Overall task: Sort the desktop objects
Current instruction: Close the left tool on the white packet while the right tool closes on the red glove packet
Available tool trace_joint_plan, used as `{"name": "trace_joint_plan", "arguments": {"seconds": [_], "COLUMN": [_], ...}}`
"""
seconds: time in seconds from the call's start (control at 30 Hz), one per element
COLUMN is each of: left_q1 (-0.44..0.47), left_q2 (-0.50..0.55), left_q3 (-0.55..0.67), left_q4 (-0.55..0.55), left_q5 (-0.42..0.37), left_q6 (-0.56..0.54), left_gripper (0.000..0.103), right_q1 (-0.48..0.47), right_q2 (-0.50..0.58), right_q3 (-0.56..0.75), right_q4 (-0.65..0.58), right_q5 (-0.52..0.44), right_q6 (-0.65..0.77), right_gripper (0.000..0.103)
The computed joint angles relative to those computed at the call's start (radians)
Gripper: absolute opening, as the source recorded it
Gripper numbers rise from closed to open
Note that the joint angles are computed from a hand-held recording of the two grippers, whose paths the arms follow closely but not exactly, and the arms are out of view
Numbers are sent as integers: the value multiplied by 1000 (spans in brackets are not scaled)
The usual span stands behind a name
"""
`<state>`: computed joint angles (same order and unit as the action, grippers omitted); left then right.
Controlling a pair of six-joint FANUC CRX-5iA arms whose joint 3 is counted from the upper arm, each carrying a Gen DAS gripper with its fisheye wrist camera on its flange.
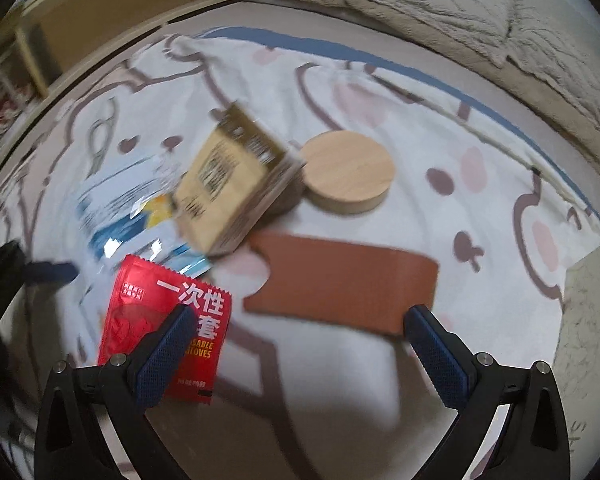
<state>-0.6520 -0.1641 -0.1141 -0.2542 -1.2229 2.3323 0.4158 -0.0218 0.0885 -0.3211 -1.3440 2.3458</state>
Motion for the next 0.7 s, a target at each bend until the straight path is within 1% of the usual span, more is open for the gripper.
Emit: {"name": "trace_joint_plan", "arguments": {"seconds": [0.1, 0.2, 0.3, 0.4, 0.5, 0.57, 0.6, 0.63, 0.67, 0.7], "left_q1": [10, 19, 4, -6, -13, -8, -7, -5, -7, -16], "left_q2": [5, 17, 30, 39, 39, 39, 39, 38, 36, 37], "left_q3": [3, 14, 29, 38, 41, 41, 41, 40, 39, 43], "left_q4": [7, 8, -10, -17, -18, -10, -7, -6, -11, -22], "left_q5": [6, 10, 2, 3, 10, 17, 19, 23, 22, 16], "left_q6": [-15, -39, -42, -52, -67, -86, -92, -97, -98, -98], "left_gripper": [103, 103, 101, 99, 88, 78, 75, 69, 65, 64], "right_q1": [-9, -2, 5, -5, -23, -40, -50, -57, -65, -75], "right_q2": [-6, -13, -28, -31, -24, -25, -27, -29, -32, -38], "right_q3": [-6, -24, -53, -56, -49, -50, -53, -56, -60, -67], "right_q4": [-11, 5, 33, 33, 23, 8, -4, -13, -23, -35], "right_q5": [-44, -68, -63, -62, -71, -73, -71, -68, -64, -55], "right_q6": [31, 43, 79, 87, 81, 93, 100, 105, 108, 109], "right_gripper": [103, 103, 103, 103, 103, 103, 103, 103, 103, 103]}}
